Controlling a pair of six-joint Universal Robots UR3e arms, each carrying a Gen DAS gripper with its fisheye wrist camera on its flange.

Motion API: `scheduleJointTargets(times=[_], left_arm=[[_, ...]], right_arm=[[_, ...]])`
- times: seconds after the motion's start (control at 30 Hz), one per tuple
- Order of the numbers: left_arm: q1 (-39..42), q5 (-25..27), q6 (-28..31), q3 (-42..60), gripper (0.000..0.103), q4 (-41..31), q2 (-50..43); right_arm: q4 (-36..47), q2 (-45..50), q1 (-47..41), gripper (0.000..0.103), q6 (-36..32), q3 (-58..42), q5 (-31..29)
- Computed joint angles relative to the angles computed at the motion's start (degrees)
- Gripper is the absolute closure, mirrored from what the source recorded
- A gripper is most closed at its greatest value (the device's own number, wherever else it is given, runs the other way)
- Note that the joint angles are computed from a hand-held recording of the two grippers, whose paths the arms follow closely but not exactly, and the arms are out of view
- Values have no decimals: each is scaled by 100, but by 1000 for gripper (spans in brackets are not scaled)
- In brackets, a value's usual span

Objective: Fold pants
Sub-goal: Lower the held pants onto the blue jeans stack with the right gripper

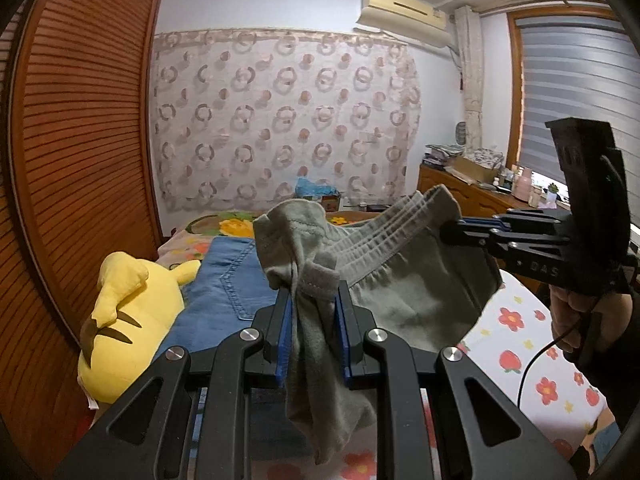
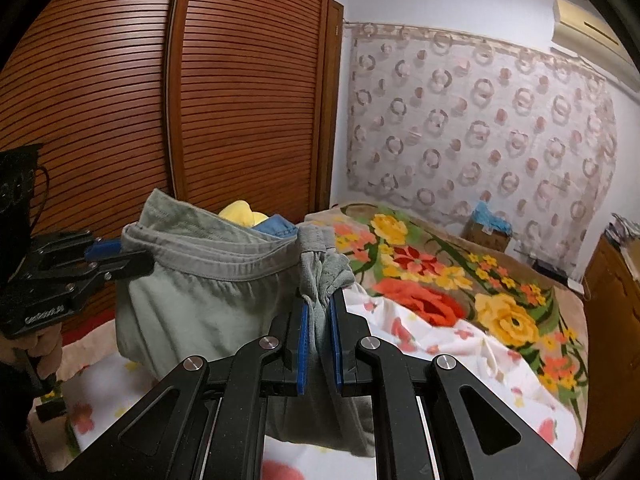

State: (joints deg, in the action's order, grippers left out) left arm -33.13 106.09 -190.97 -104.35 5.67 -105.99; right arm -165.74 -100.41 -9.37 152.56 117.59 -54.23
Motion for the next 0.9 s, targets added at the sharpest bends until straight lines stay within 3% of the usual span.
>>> scheduleJointTargets(times=[0.2, 0.3, 0.47, 0.9], left_arm=[[186, 276, 91, -49, 82, 265, -276], [447, 21, -92, -297, 82, 336, -246], [606, 38, -235, -586, 82, 615, -265], [416, 755, -689, -943, 82, 843, -448]], right_arm=[[-335, 1258, 455, 93, -13, -963, -242], [-217, 2048, 753, 93, -45, -1815, -487], [78, 2900, 1038, 93, -233, -2881, -630], [736, 3963, 1251, 93, -789, -4368, -427]])
